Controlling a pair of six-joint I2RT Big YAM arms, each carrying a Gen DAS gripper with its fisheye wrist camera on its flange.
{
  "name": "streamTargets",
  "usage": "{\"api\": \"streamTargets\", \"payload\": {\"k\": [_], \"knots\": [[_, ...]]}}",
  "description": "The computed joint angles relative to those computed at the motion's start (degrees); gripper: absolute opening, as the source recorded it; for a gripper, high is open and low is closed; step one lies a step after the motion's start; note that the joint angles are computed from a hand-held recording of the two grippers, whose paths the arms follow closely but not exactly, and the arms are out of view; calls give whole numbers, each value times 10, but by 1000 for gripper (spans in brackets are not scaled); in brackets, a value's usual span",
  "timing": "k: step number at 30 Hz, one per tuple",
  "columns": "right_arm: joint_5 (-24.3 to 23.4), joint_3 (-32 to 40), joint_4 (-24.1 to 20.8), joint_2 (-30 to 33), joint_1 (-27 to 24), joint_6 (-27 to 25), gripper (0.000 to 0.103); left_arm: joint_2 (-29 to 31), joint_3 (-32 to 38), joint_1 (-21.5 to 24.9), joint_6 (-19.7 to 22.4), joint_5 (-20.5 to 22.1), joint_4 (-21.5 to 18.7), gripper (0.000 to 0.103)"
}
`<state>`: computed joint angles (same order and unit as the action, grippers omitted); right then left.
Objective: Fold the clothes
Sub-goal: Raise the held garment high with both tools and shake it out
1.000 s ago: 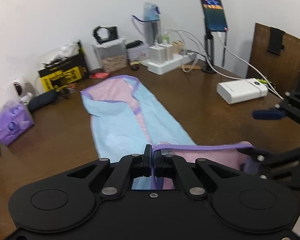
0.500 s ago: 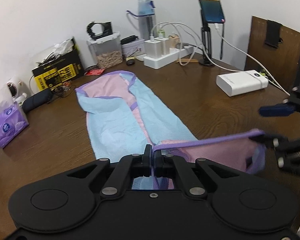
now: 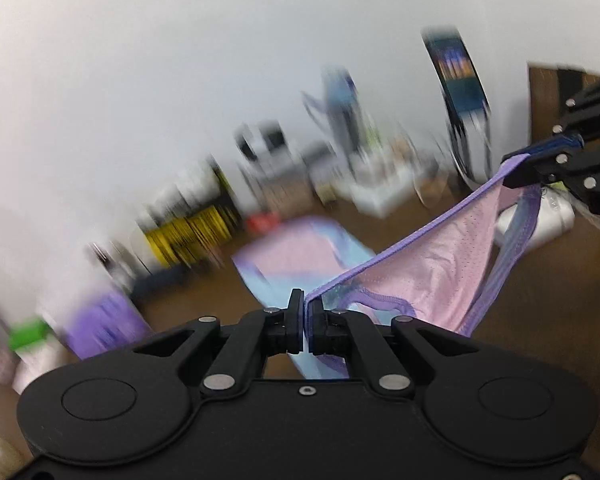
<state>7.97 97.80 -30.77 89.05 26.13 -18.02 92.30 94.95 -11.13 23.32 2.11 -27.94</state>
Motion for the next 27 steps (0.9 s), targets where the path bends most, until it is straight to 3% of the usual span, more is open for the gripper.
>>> {"api": "streamTargets", "payload": {"k": [6,17,22,27], "knots": [[12,107,-5,4,5,-56,4,-40,76,-7,2,-16,1,2],[21,210,-53,-37,27,-111,4,-85,175,-19,-52,14,-68,2],[16,233,-77,-23,24,-118,4,-61,205,-16,-70,28,-105,2],[-2,281,-102,56,0,-97,4,10,254,-4,-76,27,-134,2]]}}
